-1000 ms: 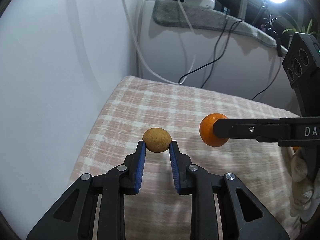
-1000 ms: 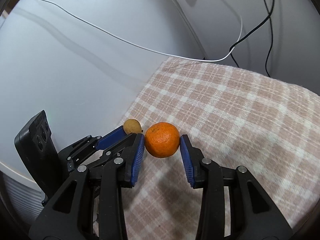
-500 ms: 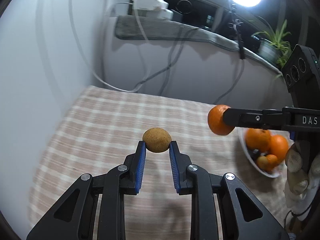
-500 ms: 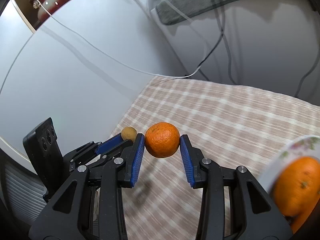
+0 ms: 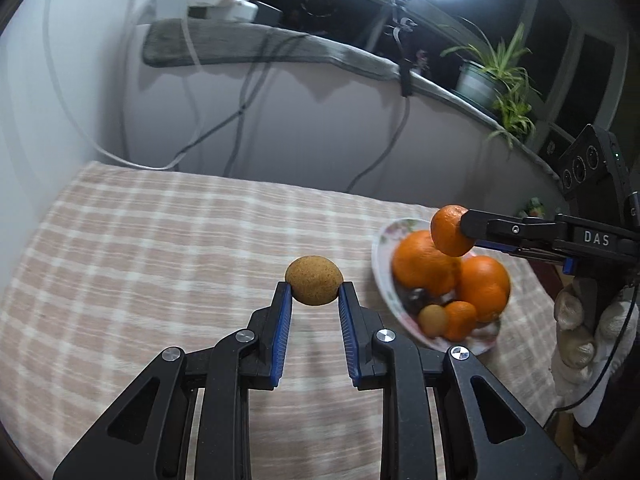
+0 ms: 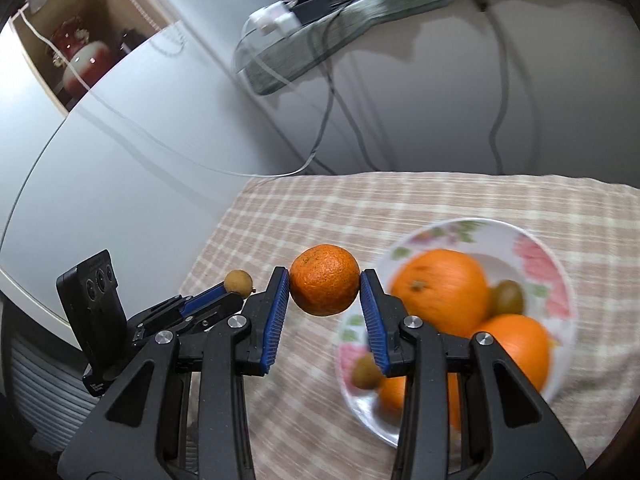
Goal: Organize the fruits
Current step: 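Lower the tangerine onto the plate and open the right gripper while the left releases the kiwi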
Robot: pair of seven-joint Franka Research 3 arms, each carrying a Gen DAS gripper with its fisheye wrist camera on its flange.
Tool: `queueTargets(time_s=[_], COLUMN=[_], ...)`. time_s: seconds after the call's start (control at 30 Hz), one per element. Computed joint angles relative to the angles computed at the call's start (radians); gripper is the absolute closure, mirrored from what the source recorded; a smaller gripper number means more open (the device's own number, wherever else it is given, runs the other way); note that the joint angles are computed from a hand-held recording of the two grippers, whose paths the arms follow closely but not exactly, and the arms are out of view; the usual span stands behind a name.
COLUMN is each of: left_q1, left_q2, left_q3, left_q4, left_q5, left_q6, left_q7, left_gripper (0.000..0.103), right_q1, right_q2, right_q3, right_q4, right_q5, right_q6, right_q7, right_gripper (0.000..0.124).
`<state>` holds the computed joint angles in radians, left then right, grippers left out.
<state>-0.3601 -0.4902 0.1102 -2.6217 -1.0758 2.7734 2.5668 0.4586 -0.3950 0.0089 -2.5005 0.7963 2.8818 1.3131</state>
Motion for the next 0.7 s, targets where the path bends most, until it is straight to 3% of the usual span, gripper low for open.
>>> queueTargets(time_s=[0.33,0.7], left_q1=[-0.026,-0.025], left_q2=[0.049,0.095], left_q3=[-0.05,-0.112], left_q4=[0.045,0.074], left_q5=[-0.036,-0.004], left_q6=[-0.016,-0.004], left_q7=[0.004,-0.04], left_gripper=[0.081,0.081], right_q1=[-0.086,-0.15], right_q2=[-0.122,-0.141], right_q3=[-0.01,-0.015], right_q4=[-0.111,-0.15], right_q5=[-0.107,-0.217], right_q6=[0.01,0.015], right_q7=[0.075,0.137], right_gripper=[0.086,0.086])
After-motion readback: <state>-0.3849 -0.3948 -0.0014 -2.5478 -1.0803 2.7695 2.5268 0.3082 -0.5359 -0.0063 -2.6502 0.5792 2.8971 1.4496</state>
